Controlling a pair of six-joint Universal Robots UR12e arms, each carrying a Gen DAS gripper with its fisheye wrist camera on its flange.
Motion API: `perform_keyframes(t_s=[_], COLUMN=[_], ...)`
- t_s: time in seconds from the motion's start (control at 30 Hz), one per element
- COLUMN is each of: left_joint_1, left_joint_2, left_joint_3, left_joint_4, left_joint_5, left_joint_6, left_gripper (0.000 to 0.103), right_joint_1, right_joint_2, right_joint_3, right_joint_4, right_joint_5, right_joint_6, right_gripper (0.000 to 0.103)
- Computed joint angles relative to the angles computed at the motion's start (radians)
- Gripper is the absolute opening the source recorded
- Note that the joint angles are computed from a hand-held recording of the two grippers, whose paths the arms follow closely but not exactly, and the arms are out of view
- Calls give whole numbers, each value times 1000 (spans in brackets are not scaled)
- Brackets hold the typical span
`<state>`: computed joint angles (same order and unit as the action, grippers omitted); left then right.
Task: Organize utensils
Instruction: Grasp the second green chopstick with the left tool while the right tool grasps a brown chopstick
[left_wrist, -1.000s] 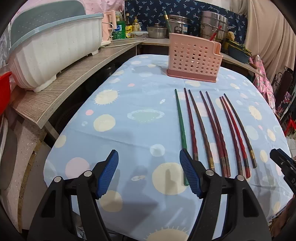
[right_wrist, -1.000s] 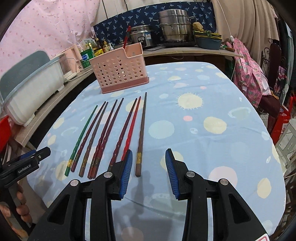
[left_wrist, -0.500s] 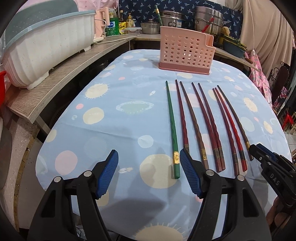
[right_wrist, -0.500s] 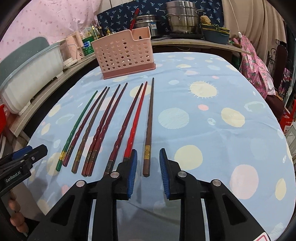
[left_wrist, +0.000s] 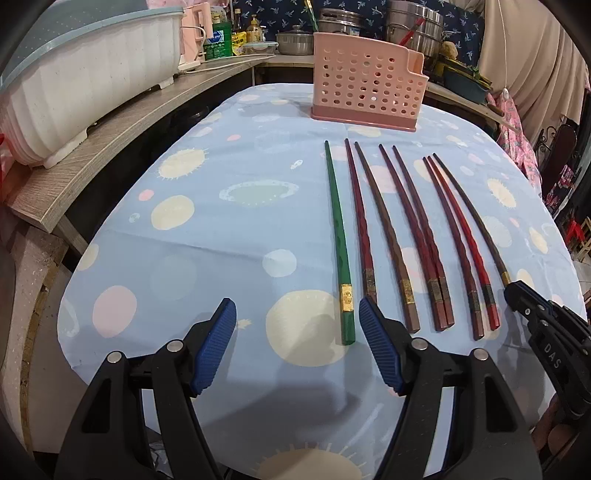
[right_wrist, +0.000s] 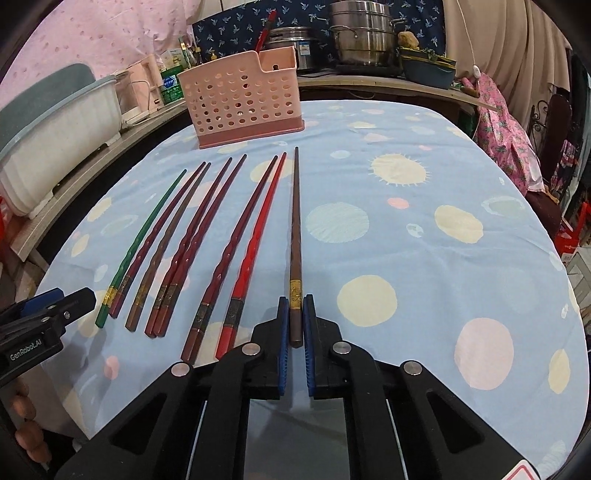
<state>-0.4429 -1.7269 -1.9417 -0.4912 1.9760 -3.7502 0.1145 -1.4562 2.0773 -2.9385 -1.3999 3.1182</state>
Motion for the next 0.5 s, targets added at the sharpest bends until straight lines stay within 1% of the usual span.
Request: perform_keyframes(t_s=[0.4, 0.5], left_joint_1=[6, 5], left_joint_2=[-19, -23], left_joint_3=[9, 10], left_joint_4=[-22, -20], left_joint_5=[-8, 1], left_joint_6=[-10, -11], left_gripper=[65, 65], right_joint_1=[-2, -2], right_joint_2=[-1, -1], right_joint_3=[7, 8], right_joint_4=[-15, -19], right_joint_5=[2, 2], right_joint_6=[2, 1], right_gripper=[7, 7])
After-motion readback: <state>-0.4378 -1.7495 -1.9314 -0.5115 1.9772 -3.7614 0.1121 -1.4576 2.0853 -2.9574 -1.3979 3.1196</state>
